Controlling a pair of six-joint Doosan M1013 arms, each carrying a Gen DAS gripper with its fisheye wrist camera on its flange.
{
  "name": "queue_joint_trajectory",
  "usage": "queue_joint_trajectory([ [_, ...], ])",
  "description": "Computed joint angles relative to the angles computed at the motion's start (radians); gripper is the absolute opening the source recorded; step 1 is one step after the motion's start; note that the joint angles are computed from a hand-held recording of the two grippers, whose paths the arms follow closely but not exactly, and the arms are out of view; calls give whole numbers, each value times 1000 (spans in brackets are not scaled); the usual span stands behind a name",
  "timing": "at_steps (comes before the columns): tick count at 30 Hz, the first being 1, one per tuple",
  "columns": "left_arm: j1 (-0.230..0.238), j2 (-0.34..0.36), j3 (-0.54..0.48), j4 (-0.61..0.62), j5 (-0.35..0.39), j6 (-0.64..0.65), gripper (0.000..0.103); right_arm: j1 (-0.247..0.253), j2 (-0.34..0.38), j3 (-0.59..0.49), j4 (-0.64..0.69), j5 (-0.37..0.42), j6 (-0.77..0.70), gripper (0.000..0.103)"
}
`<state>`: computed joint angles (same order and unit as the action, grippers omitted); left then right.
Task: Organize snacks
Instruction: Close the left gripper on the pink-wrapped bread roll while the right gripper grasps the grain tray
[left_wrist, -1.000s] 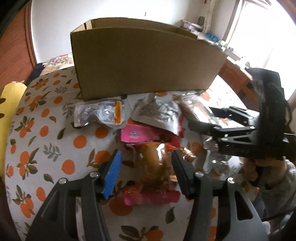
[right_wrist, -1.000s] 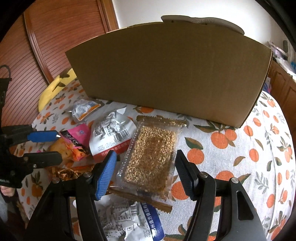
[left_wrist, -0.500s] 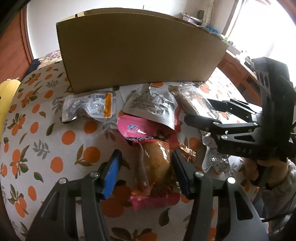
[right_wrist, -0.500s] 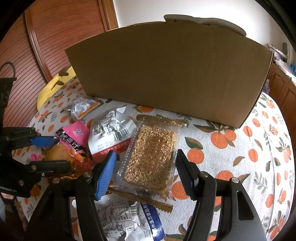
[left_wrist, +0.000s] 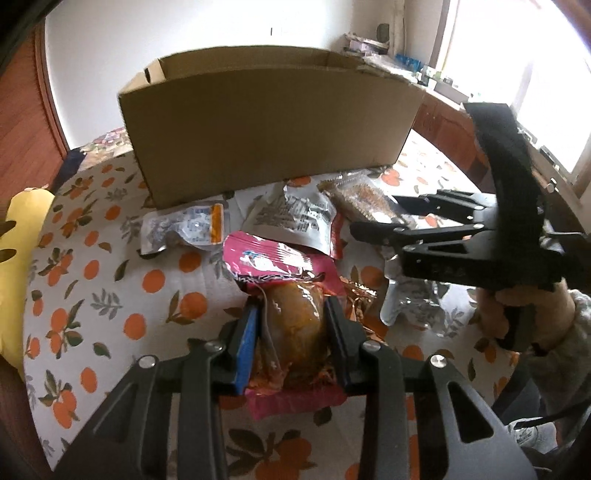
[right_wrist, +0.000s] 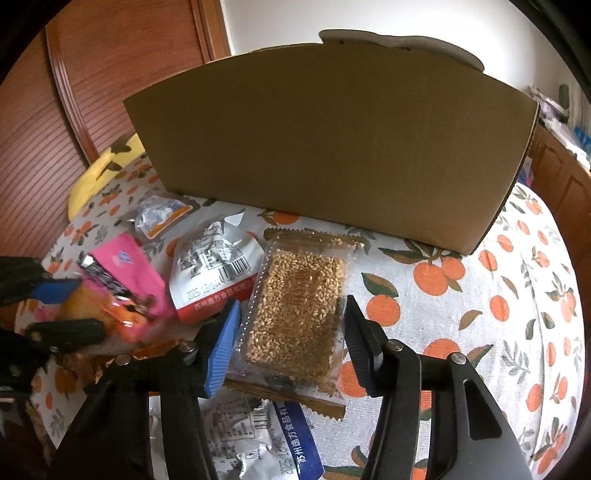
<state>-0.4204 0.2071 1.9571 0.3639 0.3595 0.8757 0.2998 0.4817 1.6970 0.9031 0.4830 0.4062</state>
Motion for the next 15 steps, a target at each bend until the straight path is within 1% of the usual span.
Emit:
queue_joint_trajectory([
  [4,-11,-37,28,49,-28,-68,34,9,-2,2,-37,-21,25,54],
  [6,-22,-58,38,85,-39,-105,34,22,-6,7,-85,-57,59,52],
  [8,-38,-82,51,157,-47,-171,34,30,-9,12,-124,-84,92,49],
  [11,-55,-115,68,241,-54,-246,34,34,-16,19,-158,-99,118,47],
  [12,-60,-121,71,259,-54,-263,34,32,-22,24,-156,-103,116,46],
  [15,-77,-139,79,324,-44,-323,34,18,-49,44,-84,-104,70,46],
])
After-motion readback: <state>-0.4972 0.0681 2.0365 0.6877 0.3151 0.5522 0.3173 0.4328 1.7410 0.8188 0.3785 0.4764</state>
